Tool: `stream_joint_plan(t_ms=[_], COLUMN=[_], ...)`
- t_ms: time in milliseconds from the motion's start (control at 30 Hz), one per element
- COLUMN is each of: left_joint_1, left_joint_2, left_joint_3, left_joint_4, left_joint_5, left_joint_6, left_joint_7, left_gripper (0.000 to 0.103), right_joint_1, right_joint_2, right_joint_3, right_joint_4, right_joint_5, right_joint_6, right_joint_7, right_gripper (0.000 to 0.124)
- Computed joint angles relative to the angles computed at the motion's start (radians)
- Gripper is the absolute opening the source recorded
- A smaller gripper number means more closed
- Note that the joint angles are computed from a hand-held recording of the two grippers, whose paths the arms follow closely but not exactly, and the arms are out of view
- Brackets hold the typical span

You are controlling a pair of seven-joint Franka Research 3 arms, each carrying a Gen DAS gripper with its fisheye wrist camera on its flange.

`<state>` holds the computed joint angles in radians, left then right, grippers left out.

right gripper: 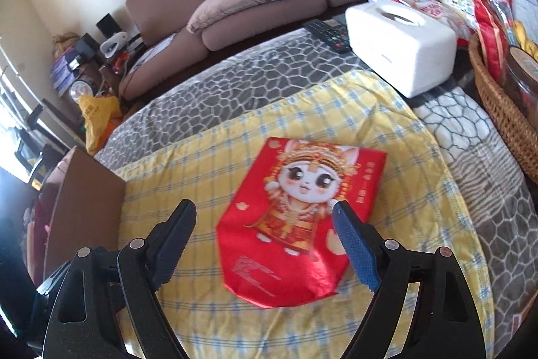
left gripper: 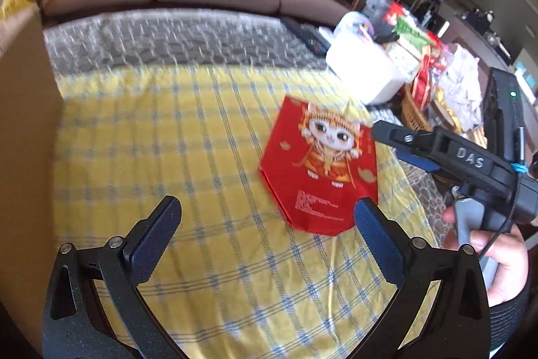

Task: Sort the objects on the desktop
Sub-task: 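Move both grippers back to the red cat-print bag, then grasp the edge of the red cat-print bag with the right gripper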

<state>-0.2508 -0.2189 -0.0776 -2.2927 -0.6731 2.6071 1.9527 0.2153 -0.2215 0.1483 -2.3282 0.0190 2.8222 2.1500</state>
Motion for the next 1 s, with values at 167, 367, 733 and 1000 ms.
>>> stream_joint_plan(t_ms=[167,367,733,1000], left_joint_1=[0.006,0.019,0.006,-0.007], left_joint_2=[0.085,0.119,0.134,0.131], left_joint_3=[-0.025,-0.078,-0.094,-0.094], left_joint_4=[0.02,0.009,0.019,0.032], left_joint_5=[-0.019,0.081,0.133,0.099], left_joint_6=[-0.037,0.029,0.061,0.019], left_joint_7=[-0.031,-0.102,-0.111,-0.011], left_gripper=[0.103,0.103,0.103,0.072], right_joint_1=[-0.023,0.028,0.042,0.063], right_joint_2=[-0.006,0.012,0.051,0.059], right_joint_3=[-0.031,-0.102,-0.082,-0.071], right_joint_4=[-0.042,-0.065,-0.049,-0.03], right_joint_5=[0.026,0.242,0.345,0.316], right_joint_6=[-0.036,-0.027,-0.039,-0.017], right_joint_7=[-0.007,-0.143,-0.242,-0.281], right_gripper=[0.085,0.085,0.054,0.027])
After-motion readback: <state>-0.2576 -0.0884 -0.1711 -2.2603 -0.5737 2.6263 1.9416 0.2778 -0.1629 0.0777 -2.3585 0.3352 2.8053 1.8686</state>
